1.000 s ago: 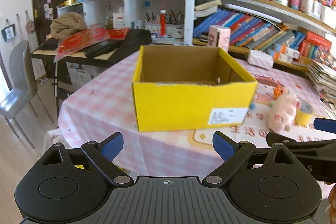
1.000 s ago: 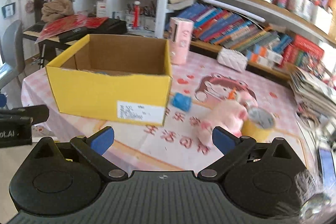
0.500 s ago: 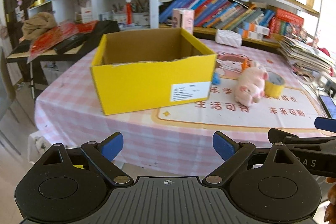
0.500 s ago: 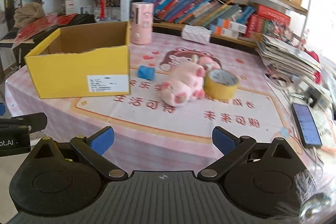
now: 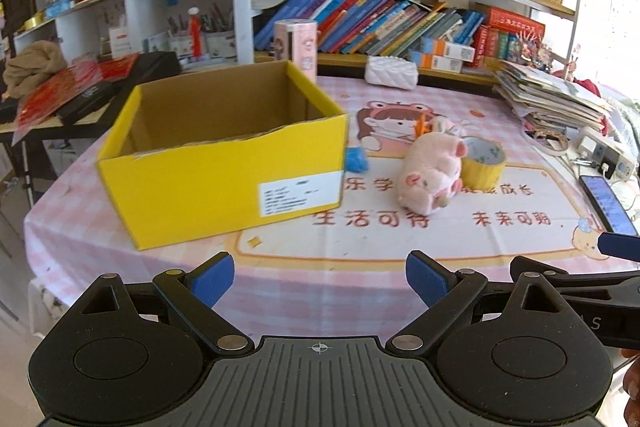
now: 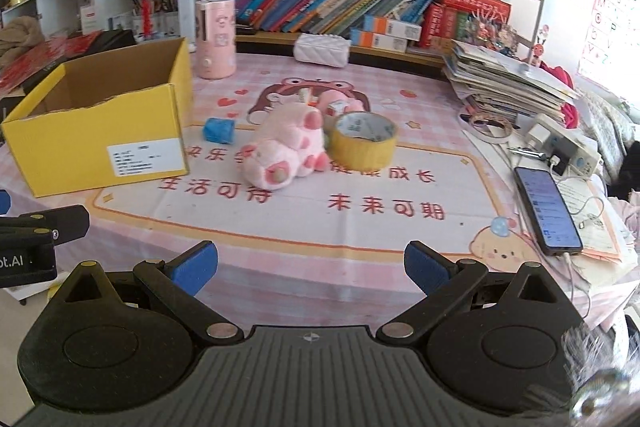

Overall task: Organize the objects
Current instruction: 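Lift both grippers out of the box and return toward the table, then grasp the pink plush pig with the left gripper while the right gripper grasps the yellow tape roll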

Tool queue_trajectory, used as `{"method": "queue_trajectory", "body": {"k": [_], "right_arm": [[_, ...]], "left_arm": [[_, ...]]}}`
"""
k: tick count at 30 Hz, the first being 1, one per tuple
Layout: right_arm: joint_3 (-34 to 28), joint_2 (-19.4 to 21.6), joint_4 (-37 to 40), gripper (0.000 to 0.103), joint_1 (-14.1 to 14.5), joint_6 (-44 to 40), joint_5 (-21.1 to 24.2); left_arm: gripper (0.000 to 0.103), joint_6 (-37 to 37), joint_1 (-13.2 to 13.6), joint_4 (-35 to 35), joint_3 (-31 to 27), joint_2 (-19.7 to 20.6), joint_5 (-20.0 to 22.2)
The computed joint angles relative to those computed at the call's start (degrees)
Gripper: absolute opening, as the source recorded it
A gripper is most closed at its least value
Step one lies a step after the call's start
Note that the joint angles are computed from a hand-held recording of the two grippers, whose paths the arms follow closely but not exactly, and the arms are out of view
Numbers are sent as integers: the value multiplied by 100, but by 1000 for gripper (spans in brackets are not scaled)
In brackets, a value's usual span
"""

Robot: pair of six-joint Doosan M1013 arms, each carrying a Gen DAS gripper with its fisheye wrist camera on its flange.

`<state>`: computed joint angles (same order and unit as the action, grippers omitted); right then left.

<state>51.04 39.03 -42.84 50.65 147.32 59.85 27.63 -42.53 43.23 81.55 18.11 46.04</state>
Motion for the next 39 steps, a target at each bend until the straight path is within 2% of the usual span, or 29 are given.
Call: {"method": "queue_trajectory", "body": {"k": [17, 33, 39], "right_arm": [[-355, 197, 414, 101, -619, -639, -145], [-786, 490, 1218, 101, -1246, -1596, -539], [-945, 590, 1801, 101, -1432, -2059, -789]], "left_arm": [[95, 739, 73, -521, -1312, 910, 275], [95, 1553, 162, -1337, -3016, 2041, 1172], [95, 1910, 220, -1584, -3608, 2440, 1533]]}}
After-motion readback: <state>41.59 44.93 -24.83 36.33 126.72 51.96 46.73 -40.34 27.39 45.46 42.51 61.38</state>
